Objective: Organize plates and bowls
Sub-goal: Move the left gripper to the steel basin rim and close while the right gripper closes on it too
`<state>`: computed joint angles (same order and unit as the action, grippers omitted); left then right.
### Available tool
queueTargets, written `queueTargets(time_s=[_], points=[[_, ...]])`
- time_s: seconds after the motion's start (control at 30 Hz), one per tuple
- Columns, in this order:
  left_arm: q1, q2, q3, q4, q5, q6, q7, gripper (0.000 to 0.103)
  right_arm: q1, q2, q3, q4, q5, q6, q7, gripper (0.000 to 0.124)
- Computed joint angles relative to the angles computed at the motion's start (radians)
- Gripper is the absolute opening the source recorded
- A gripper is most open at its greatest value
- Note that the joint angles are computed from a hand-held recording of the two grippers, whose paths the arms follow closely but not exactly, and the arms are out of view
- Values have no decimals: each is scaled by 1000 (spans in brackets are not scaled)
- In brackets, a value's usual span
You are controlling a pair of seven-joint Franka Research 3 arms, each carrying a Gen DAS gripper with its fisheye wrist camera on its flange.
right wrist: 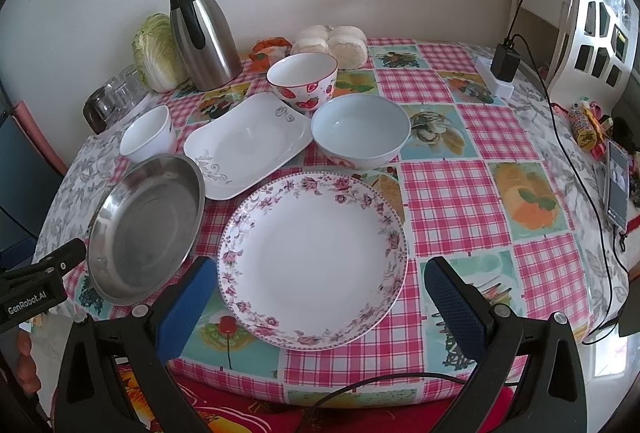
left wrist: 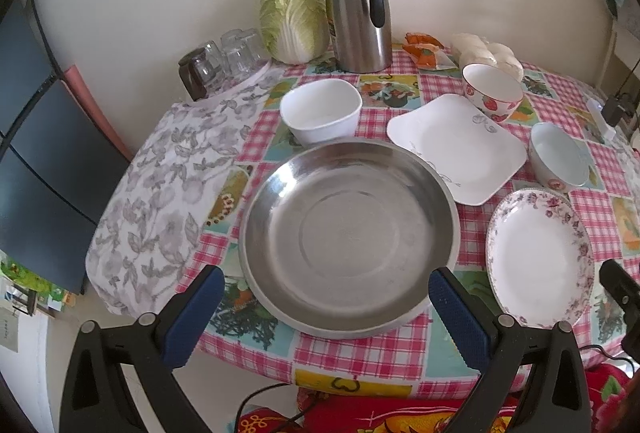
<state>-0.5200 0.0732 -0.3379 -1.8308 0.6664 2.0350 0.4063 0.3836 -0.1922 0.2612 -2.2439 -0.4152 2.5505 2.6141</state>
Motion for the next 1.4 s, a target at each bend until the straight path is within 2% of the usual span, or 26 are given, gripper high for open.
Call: queueTargets(time_s=[0.1, 0.23, 0.4, 0.5, 0.6, 0.7, 0.87, 1.07, 1.2, 1.33, 1.4], points=[[-3, 10, 3, 27, 22, -32, -14, 103, 0, 5, -3, 10, 2, 11, -3, 103], [11, 8, 16, 57, 13, -23, -44, 103, -4, 17, -6, 41, -3, 23, 3, 103], [31, 19, 29, 100, -18, -20, -103, 103, 6, 62, -22, 132, 37, -30, -20, 103], [44, 32, 37, 117, -50, -6, -135, 103, 12, 85, -34, 164, 34, -16, -17, 103], [49, 58, 44, 147, -61, -13, -153, 103, 24, 126, -46, 217, 29, -41, -27, 103], [47, 89, 52, 176, -52, -3, -159, 103, 40, 165, -68, 246, 81, -18, -85, 103], [31, 146, 71, 229, -17, -8, -189, 103, 63, 227, -96, 292, 92, 12, -132, 103], [37, 143, 97, 188, 30, 80, -258, 103, 74, 265, -132, 288, 126, 137, -124, 103], [47, 126, 96, 155, 49, 110, -248, 103, 87, 277, -159, 276, 61, 187, -39, 103], [86, 82, 91, 77, -32, 191, -246, 103, 89, 296, -152, 286, 116, 186, -101, 103], [93, 61, 92, 48, -26, 176, -276, 103, 93, 313, -142, 310, 160, 156, -180, 103]])
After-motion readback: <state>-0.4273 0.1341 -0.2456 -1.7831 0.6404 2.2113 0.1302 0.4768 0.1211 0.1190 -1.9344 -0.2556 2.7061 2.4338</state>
